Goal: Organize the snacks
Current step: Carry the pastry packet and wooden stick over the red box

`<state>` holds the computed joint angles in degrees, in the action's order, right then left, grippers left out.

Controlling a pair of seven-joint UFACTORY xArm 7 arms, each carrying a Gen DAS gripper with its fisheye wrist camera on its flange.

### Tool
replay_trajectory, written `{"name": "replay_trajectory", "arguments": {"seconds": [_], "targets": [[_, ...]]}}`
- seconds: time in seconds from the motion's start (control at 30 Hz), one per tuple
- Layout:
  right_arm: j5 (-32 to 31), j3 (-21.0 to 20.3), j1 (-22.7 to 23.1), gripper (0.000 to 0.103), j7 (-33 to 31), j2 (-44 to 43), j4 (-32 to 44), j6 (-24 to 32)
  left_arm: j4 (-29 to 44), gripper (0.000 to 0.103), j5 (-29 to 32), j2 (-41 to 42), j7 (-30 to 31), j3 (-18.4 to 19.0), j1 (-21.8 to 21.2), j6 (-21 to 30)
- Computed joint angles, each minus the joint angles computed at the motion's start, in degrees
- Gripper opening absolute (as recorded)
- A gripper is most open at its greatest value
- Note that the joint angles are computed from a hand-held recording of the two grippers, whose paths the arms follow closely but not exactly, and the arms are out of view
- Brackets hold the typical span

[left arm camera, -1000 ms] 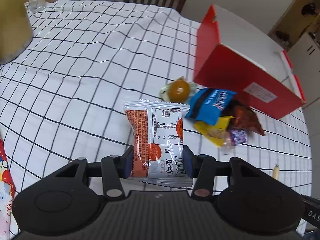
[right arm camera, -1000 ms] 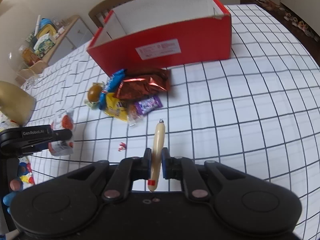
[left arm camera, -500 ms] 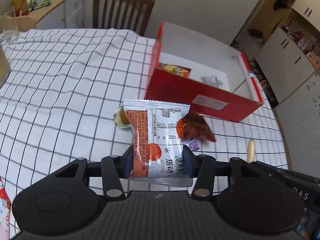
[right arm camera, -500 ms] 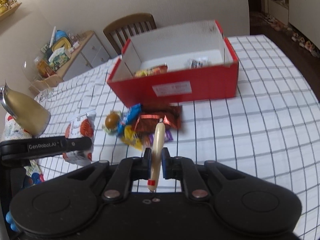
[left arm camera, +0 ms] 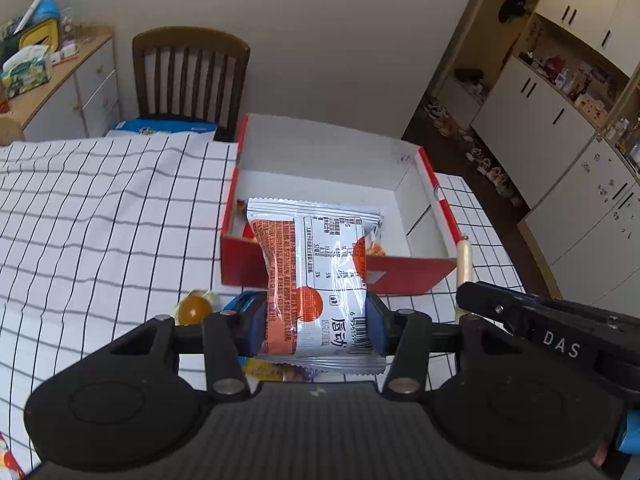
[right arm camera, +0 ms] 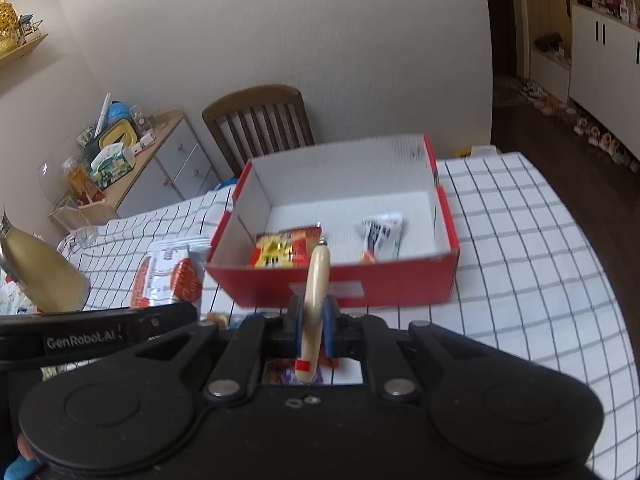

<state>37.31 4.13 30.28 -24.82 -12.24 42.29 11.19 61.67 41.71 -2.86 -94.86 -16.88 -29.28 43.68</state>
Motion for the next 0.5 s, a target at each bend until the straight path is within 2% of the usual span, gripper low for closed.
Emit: {"name": "replay_trajectory", "arguments": {"seconds": [0.37, 0.5], "targets": [[-3.54, 2.16, -3.62, 0.008, 0.27, 7.87, 8.98, -1.61, 6.88, 0.048, 1.2, 5.84, 5.89, 3.5, 0.57, -0.84], [-8.54, 4.07, -6.42, 0.008, 3.68, 11.62, 12.5, -2.27, 9.08, 0.048, 0.66, 8.15, 8.34, 5.1, 0.69, -1.15]]}}
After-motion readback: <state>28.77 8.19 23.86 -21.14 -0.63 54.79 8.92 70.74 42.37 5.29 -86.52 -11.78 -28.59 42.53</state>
